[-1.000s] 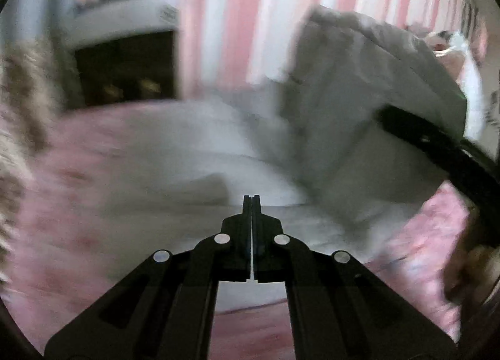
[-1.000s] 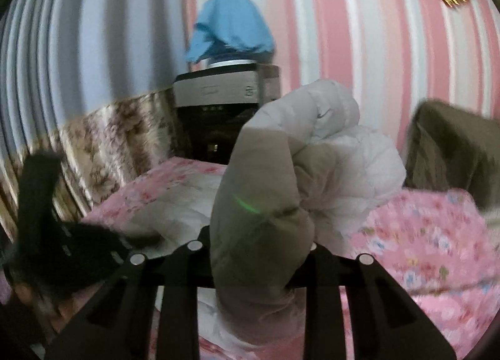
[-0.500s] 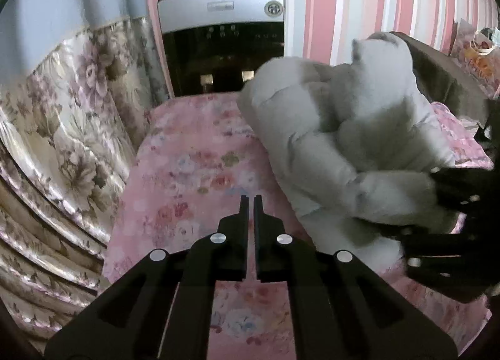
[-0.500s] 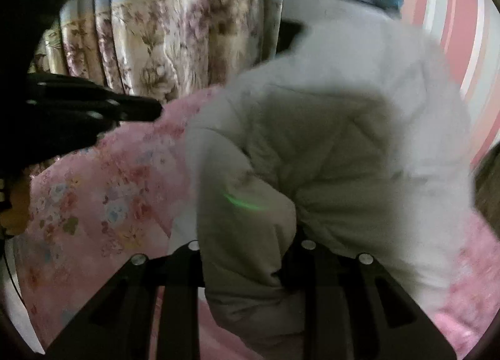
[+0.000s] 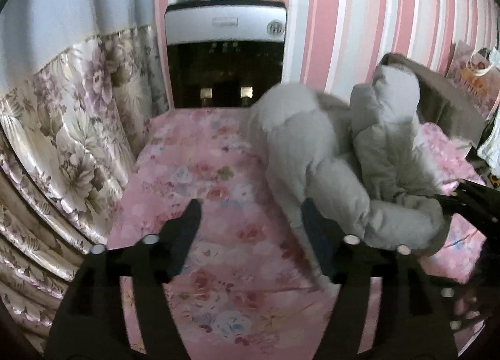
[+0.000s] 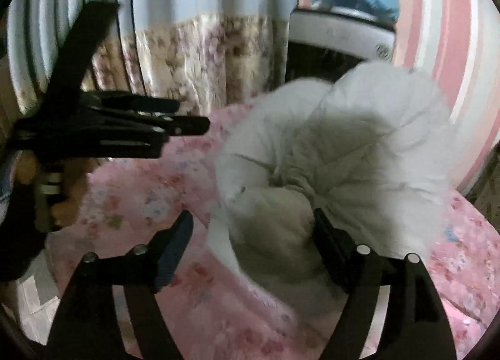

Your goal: Fold large clothes

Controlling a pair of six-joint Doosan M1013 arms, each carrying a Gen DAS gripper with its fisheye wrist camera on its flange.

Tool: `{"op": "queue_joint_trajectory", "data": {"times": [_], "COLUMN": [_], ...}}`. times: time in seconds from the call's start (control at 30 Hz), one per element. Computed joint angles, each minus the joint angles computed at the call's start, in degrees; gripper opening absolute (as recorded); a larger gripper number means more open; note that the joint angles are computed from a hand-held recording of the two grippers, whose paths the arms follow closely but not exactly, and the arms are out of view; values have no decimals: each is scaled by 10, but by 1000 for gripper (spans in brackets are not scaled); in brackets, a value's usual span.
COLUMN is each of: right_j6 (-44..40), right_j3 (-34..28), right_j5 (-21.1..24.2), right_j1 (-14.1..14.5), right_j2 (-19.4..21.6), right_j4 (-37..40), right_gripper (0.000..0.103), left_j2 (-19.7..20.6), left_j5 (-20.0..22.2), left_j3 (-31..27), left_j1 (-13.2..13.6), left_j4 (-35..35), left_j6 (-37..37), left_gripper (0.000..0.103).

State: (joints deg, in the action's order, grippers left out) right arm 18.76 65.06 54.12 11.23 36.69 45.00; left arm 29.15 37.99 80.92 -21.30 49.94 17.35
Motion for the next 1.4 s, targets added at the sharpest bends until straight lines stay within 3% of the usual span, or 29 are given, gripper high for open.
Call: {"op": "queue_joint_trajectory", "data": {"times": [0.2,0.3,0.43,0.57,0.63,0.67,0.7,0.73,0.9,1.1,1.4], "right_j6": [4,84,209,253,252,252,254,254,217,205,222], "right_j3": [13,-9,-51,-60,-61,-64,-67,-71,-74,-74,-81], "right_j5": [-11,-42,-32,-21,-21,-20,-16,-12,-4,-31,-47], "right_j1": [-57,-76,-84,-84,-80,-77,-76,-73,-57,-33,-30], "right_j2": [-22,-6,33,54,58,61,63,66,67,73,84], "right_j4": [104,119,79,79,80,72,65,59,47,-24,-52], "right_gripper": [82,82,82,79,60,50,48,47,45,45,45], "left_j2": [-6,-4,17,53,72,79,85,90,85,84,108], "left_j5": [-20,-51,-58,-40,-24,-16,-14,-10,-5,-29,2], "left_j3": [-7,-18,-57,-109,-130,-137,-142,-144,-111,-79,-107], "left_j1": [-12,-15,-20,-17,-13,-11,-5,0,5,15,7], "left_j4": [12,-8,-52,-140,-171,-186,-217,-246,-222,-246,-206], "left_j6": [4,22,72,154,179,190,214,229,184,171,158], "left_gripper": [80,84,86,86,70,46,27,21,17,17,17]}}
